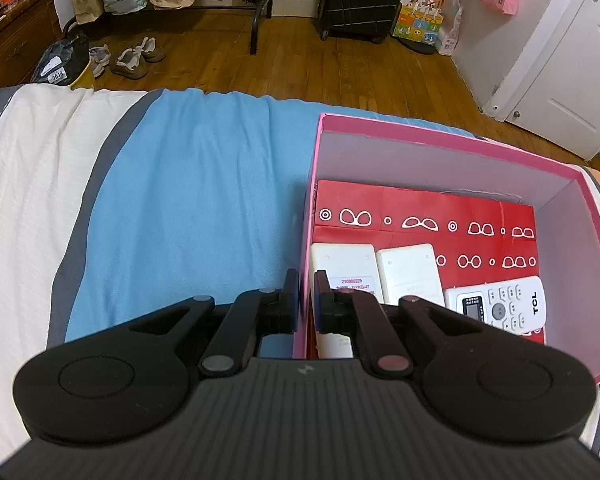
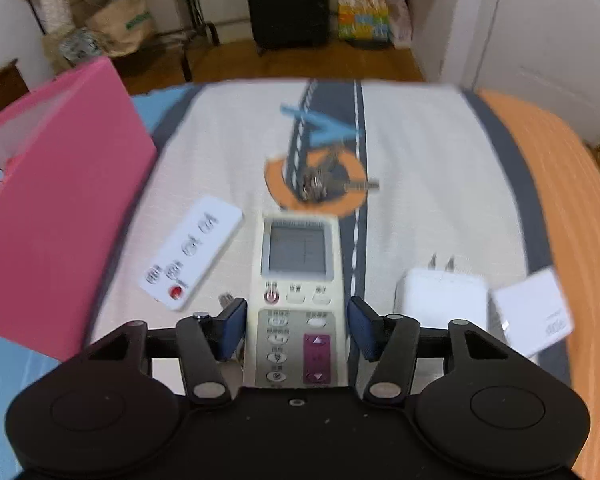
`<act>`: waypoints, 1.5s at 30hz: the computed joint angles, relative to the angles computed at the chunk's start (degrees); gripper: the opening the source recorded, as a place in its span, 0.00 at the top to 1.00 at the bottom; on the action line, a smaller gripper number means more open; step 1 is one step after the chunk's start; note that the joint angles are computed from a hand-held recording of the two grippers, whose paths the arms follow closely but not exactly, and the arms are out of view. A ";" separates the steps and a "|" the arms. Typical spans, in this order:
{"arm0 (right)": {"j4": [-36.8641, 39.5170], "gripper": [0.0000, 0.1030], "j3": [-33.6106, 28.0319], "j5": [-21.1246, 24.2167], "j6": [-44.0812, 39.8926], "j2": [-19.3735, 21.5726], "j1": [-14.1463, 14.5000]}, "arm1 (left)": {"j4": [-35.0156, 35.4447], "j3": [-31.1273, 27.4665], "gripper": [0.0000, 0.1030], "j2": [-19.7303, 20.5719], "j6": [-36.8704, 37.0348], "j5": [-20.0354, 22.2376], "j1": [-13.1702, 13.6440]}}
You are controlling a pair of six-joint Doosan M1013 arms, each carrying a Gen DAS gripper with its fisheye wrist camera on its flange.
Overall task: Organize rigid objects
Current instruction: 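Grasp the white universal AC remote on the bed with the right gripper, then carry the AC remote with the right gripper into the pink box and release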
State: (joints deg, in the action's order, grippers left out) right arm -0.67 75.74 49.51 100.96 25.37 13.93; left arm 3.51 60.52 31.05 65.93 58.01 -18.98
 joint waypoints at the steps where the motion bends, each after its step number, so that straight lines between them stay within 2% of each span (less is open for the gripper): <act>1: 2.32 0.39 0.65 -0.80 0.09 -0.12 -0.38 | -0.08 -0.03 0.94 0.01 -0.33 -0.02 0.02; 3: 2.78 0.44 1.27 -1.91 -1.26 -0.40 -0.35 | 0.53 0.05 0.94 0.00 -0.38 -0.21 -0.22; 8: -0.33 0.44 2.15 -3.03 1.78 -1.21 0.36 | 0.25 0.39 0.94 -0.14 -0.46 -0.59 -0.25; 15: 0.15 0.44 4.46 -6.69 -0.52 -3.93 1.45 | -0.69 0.74 0.94 -0.39 0.27 -1.19 0.02; 19: -1.33 0.44 5.92 -10.42 1.24 -5.77 2.11 | -0.43 0.87 0.94 -0.46 0.58 -1.41 0.01; 23: -1.58 0.44 8.19 -17.22 1.84 -8.52 3.29 | -0.52 0.87 0.94 -0.53 1.55 -1.70 -0.01; 24: 1.13 0.44 8.54 -18.58 0.23 -9.13 3.47 | -0.36 0.83 0.94 -0.53 1.67 -1.63 -0.04; 27: 16.24 0.44 7.93 -20.57 -13.06 -9.91 4.06 | -0.65 0.96 0.94 -0.60 1.77 -1.86 0.00; 29: 21.64 0.44 5.23 -18.87 -22.62 -9.05 5.14 | -1.13 1.15 0.94 -0.63 1.84 -2.13 0.14; 31: 22.68 0.44 0.80 -15.15 -28.69 -6.96 6.29 | -1.60 1.24 0.94 -0.66 1.83 -2.29 0.32; 34: 12.64 0.44 -6.93 -9.71 -33.85 -2.30 9.20 | -1.19 1.29 0.94 -0.63 1.84 -2.33 0.31; 37: 0.56 0.44 -13.31 -5.30 -32.57 2.90 11.78 | -1.62 1.48 0.94 -0.71 2.30 -2.70 0.52; 40: -2.65 0.44 -20.12 1.14 -35.85 7.99 12.64 | -3.32 1.95 0.94 -0.92 2.59 -3.34 1.02; 41: -2.94 0.44 -23.46 5.04 -37.97 10.24 12.78 | -3.72 2.08 0.94 -0.97 2.81 -3.53 1.14; 43: -4.24 0.44 -27.72 10.54 -43.09 13.14 13.16 | -3.94 2.06 0.94 -0.94 3.31 -3.46 1.16; 45: -7.02 0.44 -30.49 14.13 -46.32 15.13 13.81 | -4.57 1.88 0.94 -0.80 3.42 -3.41 1.36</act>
State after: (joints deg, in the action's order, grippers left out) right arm -7.68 45.25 63.64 54.64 40.51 27.74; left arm -1.06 62.40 30.25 69.34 54.60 -17.63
